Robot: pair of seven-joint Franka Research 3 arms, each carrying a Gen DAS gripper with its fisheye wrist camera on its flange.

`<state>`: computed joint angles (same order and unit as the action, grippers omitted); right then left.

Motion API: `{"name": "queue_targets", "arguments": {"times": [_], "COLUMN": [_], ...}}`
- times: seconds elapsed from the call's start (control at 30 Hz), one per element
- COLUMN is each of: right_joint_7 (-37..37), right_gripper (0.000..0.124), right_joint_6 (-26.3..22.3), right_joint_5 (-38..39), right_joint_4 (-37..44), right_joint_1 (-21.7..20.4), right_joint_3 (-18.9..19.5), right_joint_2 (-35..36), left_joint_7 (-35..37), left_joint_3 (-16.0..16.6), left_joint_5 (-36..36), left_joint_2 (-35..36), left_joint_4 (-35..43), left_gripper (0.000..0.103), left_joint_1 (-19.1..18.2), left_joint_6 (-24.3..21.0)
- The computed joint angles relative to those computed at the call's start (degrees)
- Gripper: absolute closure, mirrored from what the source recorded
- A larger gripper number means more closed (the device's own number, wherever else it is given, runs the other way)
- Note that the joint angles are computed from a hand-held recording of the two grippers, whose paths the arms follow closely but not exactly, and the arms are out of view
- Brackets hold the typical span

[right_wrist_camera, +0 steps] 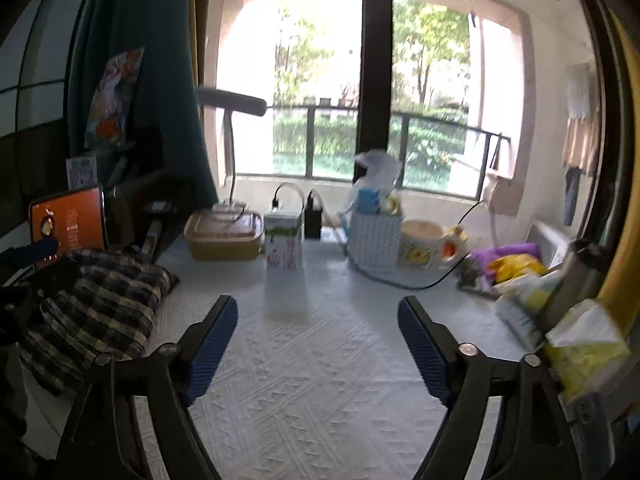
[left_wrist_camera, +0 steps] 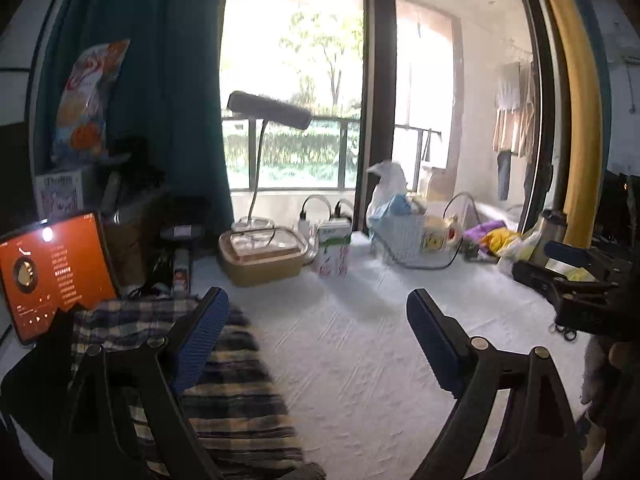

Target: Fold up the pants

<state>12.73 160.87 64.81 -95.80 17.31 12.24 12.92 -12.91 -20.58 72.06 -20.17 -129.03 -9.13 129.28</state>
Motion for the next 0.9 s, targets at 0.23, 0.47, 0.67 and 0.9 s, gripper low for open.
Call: {"name": "queue_targets", "arguments": {"times": [0.23,0.47,0.67,0.9], "right_joint_7": [-12.45,-19.35,-18.60,-17.84], "right_gripper": [0.032,0.026,0.025,0.025], "right_joint_6": [-1.23,-3.09,-1.77,-0.58], "right_joint_5": [13.79,21.89,21.83,20.34], "right_joint_4": [-3.79,-5.44,-4.93,-4.28], "right_joint_1": [-1.50,-0.46,0.45,0.74], "right_joint_3": [-1.38,-4.30,-4.75,-4.34], "right_joint_2": [-5.97,-8.57,-7.73,-6.73], "left_joint_7": [-0.46,-0.07,-0.96,-1.24], "left_joint_3": [-3.22,-2.94,-1.53,-1.07], "left_joint_5": [1.99,4.49,5.89,6.25], "left_joint_2": [3.86,6.66,7.19,7.38], "left_joint_4": [5.44,7.94,7.92,7.78], "left_gripper": [0.002,0.001,0.001,0.001], "left_joint_1": [-1.90,-5.32,-6.67,-7.01], "left_joint_6": [-9.29,-15.50,-15.87,-15.54]}}
